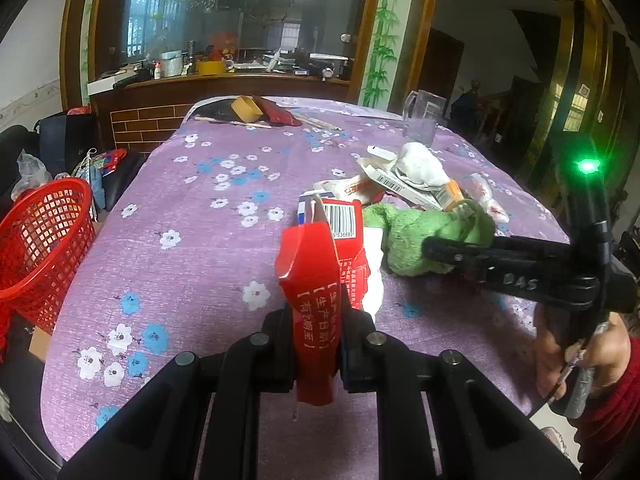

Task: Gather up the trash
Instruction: 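Carry the red box and green towel toward the red basket with both tools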

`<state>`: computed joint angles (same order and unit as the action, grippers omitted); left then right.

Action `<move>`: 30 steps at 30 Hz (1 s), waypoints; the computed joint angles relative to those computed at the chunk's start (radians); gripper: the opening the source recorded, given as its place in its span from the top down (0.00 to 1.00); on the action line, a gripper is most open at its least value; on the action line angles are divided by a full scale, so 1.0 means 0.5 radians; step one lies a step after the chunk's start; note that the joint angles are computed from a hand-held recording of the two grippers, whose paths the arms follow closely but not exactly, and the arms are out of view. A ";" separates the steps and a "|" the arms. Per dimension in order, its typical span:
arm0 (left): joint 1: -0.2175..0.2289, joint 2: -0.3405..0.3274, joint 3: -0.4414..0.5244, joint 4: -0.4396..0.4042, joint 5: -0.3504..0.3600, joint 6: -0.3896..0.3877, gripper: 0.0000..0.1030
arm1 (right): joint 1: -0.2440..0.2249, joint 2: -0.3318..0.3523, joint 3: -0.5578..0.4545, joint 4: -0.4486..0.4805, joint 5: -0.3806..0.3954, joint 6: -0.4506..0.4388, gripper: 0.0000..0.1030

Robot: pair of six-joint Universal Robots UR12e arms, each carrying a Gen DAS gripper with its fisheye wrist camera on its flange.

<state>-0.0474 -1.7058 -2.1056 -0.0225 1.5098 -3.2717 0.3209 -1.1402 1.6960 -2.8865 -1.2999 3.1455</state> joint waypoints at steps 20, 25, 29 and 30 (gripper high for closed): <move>-0.071 0.014 0.037 0.062 0.082 0.063 0.86 | -0.080 -0.231 0.276 -0.478 0.071 0.191 0.67; -0.079 0.024 0.041 0.089 0.098 0.084 0.86 | -0.094 -0.265 0.301 -0.527 0.098 0.221 0.68; -0.082 0.023 0.049 0.103 0.112 0.092 0.86 | -0.089 -0.275 0.301 -0.547 0.095 0.221 0.68; -0.082 0.022 0.050 0.102 0.116 0.091 0.86 | -0.088 -0.274 0.300 -0.544 0.103 0.221 0.69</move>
<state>-0.0885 -1.6947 -2.0807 0.0283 1.5677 -3.2261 0.2767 -1.2773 1.8458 -3.1583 -1.2484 3.2560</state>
